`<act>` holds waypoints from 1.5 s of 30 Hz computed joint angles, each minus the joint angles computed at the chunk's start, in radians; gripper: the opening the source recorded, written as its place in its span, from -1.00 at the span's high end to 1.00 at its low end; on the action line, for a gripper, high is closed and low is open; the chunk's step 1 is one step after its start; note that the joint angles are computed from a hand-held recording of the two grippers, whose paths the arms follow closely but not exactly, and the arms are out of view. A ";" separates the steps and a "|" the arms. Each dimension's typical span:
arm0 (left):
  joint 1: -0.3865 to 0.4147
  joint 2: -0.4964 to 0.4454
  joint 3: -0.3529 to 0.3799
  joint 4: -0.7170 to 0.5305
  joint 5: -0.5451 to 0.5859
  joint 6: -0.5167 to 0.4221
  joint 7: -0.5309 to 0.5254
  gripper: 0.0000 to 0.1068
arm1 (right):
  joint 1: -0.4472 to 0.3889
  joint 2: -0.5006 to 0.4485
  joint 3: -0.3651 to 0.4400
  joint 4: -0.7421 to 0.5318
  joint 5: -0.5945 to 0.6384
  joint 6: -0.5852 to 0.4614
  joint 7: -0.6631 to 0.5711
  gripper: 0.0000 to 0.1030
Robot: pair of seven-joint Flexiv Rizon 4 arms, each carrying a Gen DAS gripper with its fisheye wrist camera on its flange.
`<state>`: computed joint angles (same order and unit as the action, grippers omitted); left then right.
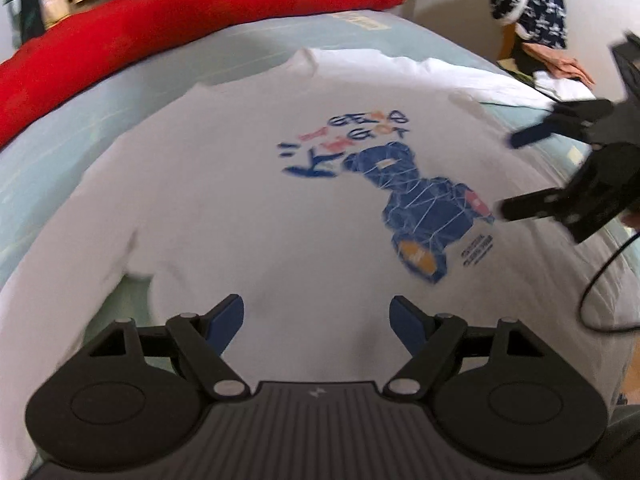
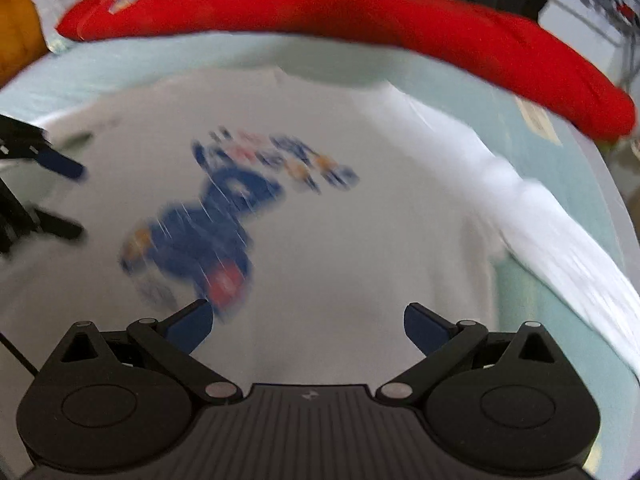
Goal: Fold clothes
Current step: 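Sweep both open tools across the white T-shirt to flatten it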
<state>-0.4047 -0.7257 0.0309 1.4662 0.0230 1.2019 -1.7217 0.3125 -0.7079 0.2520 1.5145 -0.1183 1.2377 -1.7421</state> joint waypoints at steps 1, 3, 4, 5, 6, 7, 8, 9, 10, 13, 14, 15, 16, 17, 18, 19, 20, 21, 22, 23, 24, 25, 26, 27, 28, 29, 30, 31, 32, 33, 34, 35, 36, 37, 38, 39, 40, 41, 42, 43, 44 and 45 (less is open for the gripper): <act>-0.001 -0.009 0.001 -0.016 0.006 -0.031 0.017 -0.51 | 0.006 -0.021 0.005 -0.023 -0.002 -0.002 -0.004 -1.00; -0.002 -0.005 0.001 -0.007 0.026 -0.045 0.043 -0.51 | 0.026 -0.040 -0.003 -0.026 -0.013 0.004 -0.003 -1.00; 0.004 0.007 -0.008 0.018 0.029 -0.029 0.057 -0.52 | 0.025 -0.024 -0.005 0.008 -0.013 0.014 -0.004 -1.00; 0.008 0.023 -0.011 0.043 0.030 -0.030 0.067 -0.54 | 0.023 -0.008 -0.007 0.041 -0.013 0.024 -0.005 -1.00; 0.009 0.040 -0.011 0.067 0.031 -0.032 0.071 -0.54 | 0.021 0.007 -0.009 0.073 -0.015 0.034 -0.005 -1.00; 0.011 0.054 -0.014 0.084 0.030 -0.037 0.077 -0.54 | 0.015 0.024 -0.008 0.104 -0.017 0.035 -0.008 -1.00; 0.012 0.065 -0.014 0.092 0.029 -0.050 0.082 -0.54 | -0.001 0.049 0.001 0.130 -0.016 0.008 -0.017 -1.00; 0.007 0.071 -0.010 0.089 0.032 -0.064 0.080 -0.53 | -0.013 0.072 0.009 0.154 -0.011 -0.017 -0.022 -1.00; 0.001 0.075 -0.006 0.081 0.036 -0.077 0.076 -0.50 | -0.027 0.090 0.021 0.164 -0.001 -0.053 -0.031 -1.00; 0.024 0.071 -0.060 0.092 0.010 0.005 0.106 -0.50 | -0.052 0.120 0.049 0.175 0.034 -0.080 -0.084 -1.00; 0.029 0.062 -0.080 0.092 -0.005 0.024 0.123 -0.51 | -0.059 0.121 0.063 0.172 0.048 -0.064 -0.112 -1.00; 0.033 0.054 -0.101 0.092 -0.021 0.042 0.141 -0.51 | -0.065 0.114 0.077 0.166 0.063 -0.042 -0.142 -1.00; 0.036 0.044 -0.121 0.092 -0.038 0.061 0.161 -0.51 | -0.069 0.102 0.091 0.156 0.076 -0.024 -0.169 -1.00; 0.040 0.034 -0.141 0.091 -0.056 0.080 0.181 -0.51 | -0.074 0.087 0.108 0.144 0.089 -0.019 -0.197 -1.00; 0.037 0.030 -0.153 0.096 -0.073 0.074 0.195 -0.51 | -0.079 0.079 0.119 0.141 0.097 -0.025 -0.223 -1.00; 0.030 0.032 -0.153 0.108 -0.084 0.056 0.203 -0.51 | -0.081 0.077 0.122 0.150 0.098 -0.031 -0.249 -1.00; 0.007 0.044 -0.126 0.129 -0.070 0.055 0.201 -0.53 | -0.083 0.078 0.125 0.164 0.100 -0.030 -0.276 -1.00; -0.022 0.059 -0.092 0.151 -0.043 0.059 0.194 -0.54 | -0.095 0.092 0.131 0.198 0.111 -0.005 -0.307 -1.00; -0.042 0.077 -0.069 0.179 -0.025 0.066 0.183 -0.56 | -0.120 0.109 0.149 0.224 0.134 0.005 -0.334 -1.00; -0.055 0.095 -0.052 0.196 -0.026 0.051 0.156 -0.58 | -0.143 0.128 0.162 0.239 0.157 -0.021 -0.346 -1.00; -0.065 0.112 -0.039 0.208 -0.031 0.026 0.122 -0.58 | -0.162 0.149 0.169 0.254 0.179 -0.049 -0.359 -1.00; -0.073 0.128 -0.028 0.218 -0.034 0.000 0.086 -0.58 | -0.171 0.171 0.163 0.271 0.187 -0.075 -0.378 -1.00; -0.079 0.144 -0.020 0.228 -0.035 -0.026 0.050 -0.58 | -0.182 0.191 0.163 0.290 0.196 -0.085 -0.414 -1.00; -0.094 0.151 -0.004 0.211 -0.015 -0.065 0.020 -0.56 | -0.191 0.204 0.166 0.290 0.212 -0.107 -0.444 -1.00; -0.106 0.151 0.005 0.189 0.012 -0.085 -0.001 -0.55 | -0.190 0.212 0.161 0.280 0.222 -0.142 -0.462 -1.00; -0.113 0.146 0.006 0.173 0.036 -0.073 -0.019 -0.55 | -0.184 0.216 0.154 0.271 0.235 -0.153 -0.479 -1.00; -0.121 0.139 0.008 0.159 0.059 -0.054 -0.037 -0.55 | -0.183 0.213 0.159 0.264 0.262 -0.129 -0.508 -1.00; -0.120 0.129 -0.002 0.146 0.067 -0.052 -0.039 -0.56 | -0.183 0.207 0.164 0.256 0.287 -0.107 -0.535 -1.00; -0.116 0.118 -0.016 0.132 0.068 -0.056 -0.034 -0.56 | -0.180 0.197 0.168 0.247 0.307 -0.085 -0.555 -1.00; -0.113 0.107 -0.028 0.119 0.068 -0.061 -0.027 -0.56 | -0.177 0.186 0.172 0.236 0.322 -0.071 -0.571 -1.00; -0.120 0.111 -0.023 0.127 0.072 -0.068 -0.044 -0.56 | -0.171 0.176 0.167 0.224 0.325 -0.082 -0.575 -1.00; -0.130 0.121 -0.012 0.142 0.079 -0.076 -0.070 -0.59 | -0.164 0.174 0.157 0.227 0.322 -0.086 -0.577 -1.00; -0.138 0.132 -0.003 0.156 0.087 -0.086 -0.097 -0.59 | -0.161 0.172 0.148 0.231 0.320 -0.089 -0.580 -1.00; -0.146 0.142 0.004 0.170 0.096 -0.096 -0.124 -0.59 | -0.172 0.179 0.147 0.244 0.328 -0.091 -0.592 -1.00; -0.152 0.152 0.010 0.184 0.106 -0.106 -0.151 -0.59 | -0.196 0.192 0.156 0.257 0.350 -0.097 -0.609 -1.00; -0.157 0.165 0.016 0.192 0.107 -0.128 -0.190 -0.59 | -0.209 0.209 0.153 0.264 0.364 -0.119 -0.607 -1.00; -0.161 0.177 0.020 0.193 0.115 -0.153 -0.221 -0.59 | -0.217 0.225 0.145 0.270 0.374 -0.141 -0.605 -1.00; -0.166 0.183 0.023 0.181 0.134 -0.174 -0.240 -0.57 | -0.210 0.237 0.128 0.277 0.367 -0.161 -0.600 -1.00; -0.171 0.185 0.025 0.165 0.157 -0.193 -0.256 -0.57 | -0.201 0.249 0.112 0.284 0.357 -0.176 -0.595 -1.00; -0.177 0.183 0.025 0.148 0.182 -0.195 -0.271 -0.57 | -0.189 0.258 0.099 0.291 0.347 -0.177 -0.595 -1.00; -0.173 0.176 0.017 0.139 0.198 -0.175 -0.278 -0.57 | -0.192 0.258 0.105 0.281 0.365 -0.185 -0.603 -1.00; -0.163 0.165 0.001 0.133 0.199 -0.151 -0.271 -0.57 | -0.197 0.253 0.115 0.265 0.396 -0.187 -0.609 -1.00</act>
<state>-0.5673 -0.5605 0.0318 1.5990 0.2221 1.0505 -1.9926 0.1153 -0.4550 0.3674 1.7797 0.2778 1.0512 -2.3516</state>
